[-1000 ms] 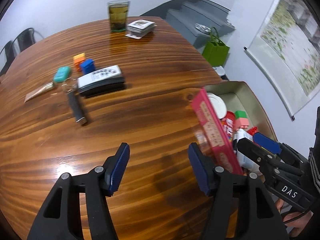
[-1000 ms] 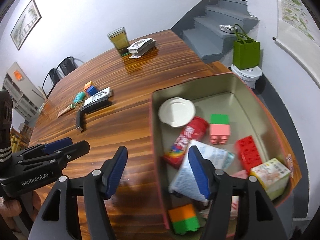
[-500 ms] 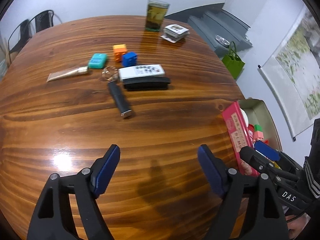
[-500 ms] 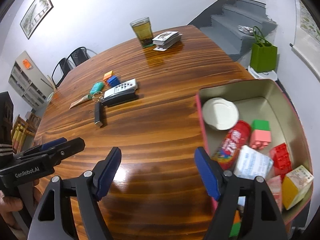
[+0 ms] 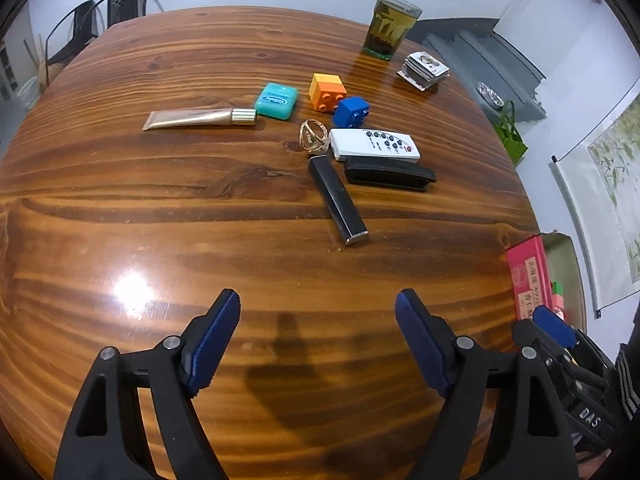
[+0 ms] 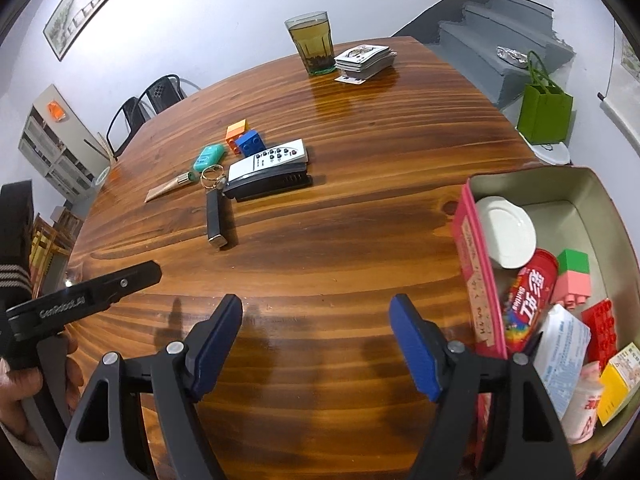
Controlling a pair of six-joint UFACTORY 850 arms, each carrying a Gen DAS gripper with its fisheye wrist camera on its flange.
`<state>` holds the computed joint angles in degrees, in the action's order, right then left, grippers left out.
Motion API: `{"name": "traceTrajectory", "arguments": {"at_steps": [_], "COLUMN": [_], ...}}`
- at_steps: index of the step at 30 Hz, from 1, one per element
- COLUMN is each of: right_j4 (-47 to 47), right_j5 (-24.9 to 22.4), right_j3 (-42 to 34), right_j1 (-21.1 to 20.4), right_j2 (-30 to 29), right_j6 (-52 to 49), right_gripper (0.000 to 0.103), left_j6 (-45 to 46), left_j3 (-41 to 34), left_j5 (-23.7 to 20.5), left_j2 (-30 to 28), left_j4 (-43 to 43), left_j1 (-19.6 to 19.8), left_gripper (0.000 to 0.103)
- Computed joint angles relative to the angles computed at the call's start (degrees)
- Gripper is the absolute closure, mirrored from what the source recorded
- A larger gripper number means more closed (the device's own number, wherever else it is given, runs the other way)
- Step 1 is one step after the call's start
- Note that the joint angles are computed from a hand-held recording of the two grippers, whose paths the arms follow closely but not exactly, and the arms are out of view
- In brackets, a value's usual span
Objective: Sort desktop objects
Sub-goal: 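Move both open grippers back over the table toward the remaining objects, then grasp the black stick with the left gripper while the right grasps the black comb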
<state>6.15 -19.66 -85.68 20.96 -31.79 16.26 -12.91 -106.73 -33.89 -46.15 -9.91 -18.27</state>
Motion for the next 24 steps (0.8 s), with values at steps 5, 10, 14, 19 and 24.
{"name": "traceTrajectory", "arguments": {"at_steps": [5, 10, 14, 19, 24], "right_j4": [-3.06, -4.92, -5.15, -5.43, -5.39], "right_j5": [-1.79, -3.36, -4.30, -5.36, -6.84], "right_j3": [-1.69, -3.48, -5.49, -8.80, -13.63], "right_j1": [-0.03, -0.42, -0.69, -0.75, -0.87], "right_j2": [-1.35, -2.75, -4.32, -6.74, -10.09], "right_j6": [3.53, 6.18, 6.63, 6.51, 5.74], "right_gripper": [0.024, 0.024, 0.024, 0.024, 0.024], "left_j6": [2.88, 3.09, 1.94, 1.59, 1.73], "left_j3": [-7.80, -17.32, -26.64, -35.76, -42.53], "left_j5": [-3.50, -7.34, -11.31, -14.95, -17.52], "left_j2": [-5.44, -11.60, -17.49, -22.94, -27.14], "left_j4": [-2.65, -1.73, 0.25, 1.13, 1.42], "left_j1": [0.17, 0.05, 0.12, 0.38, 0.62], "left_gripper": [0.020, 0.020, 0.020, 0.020, 0.020]}}
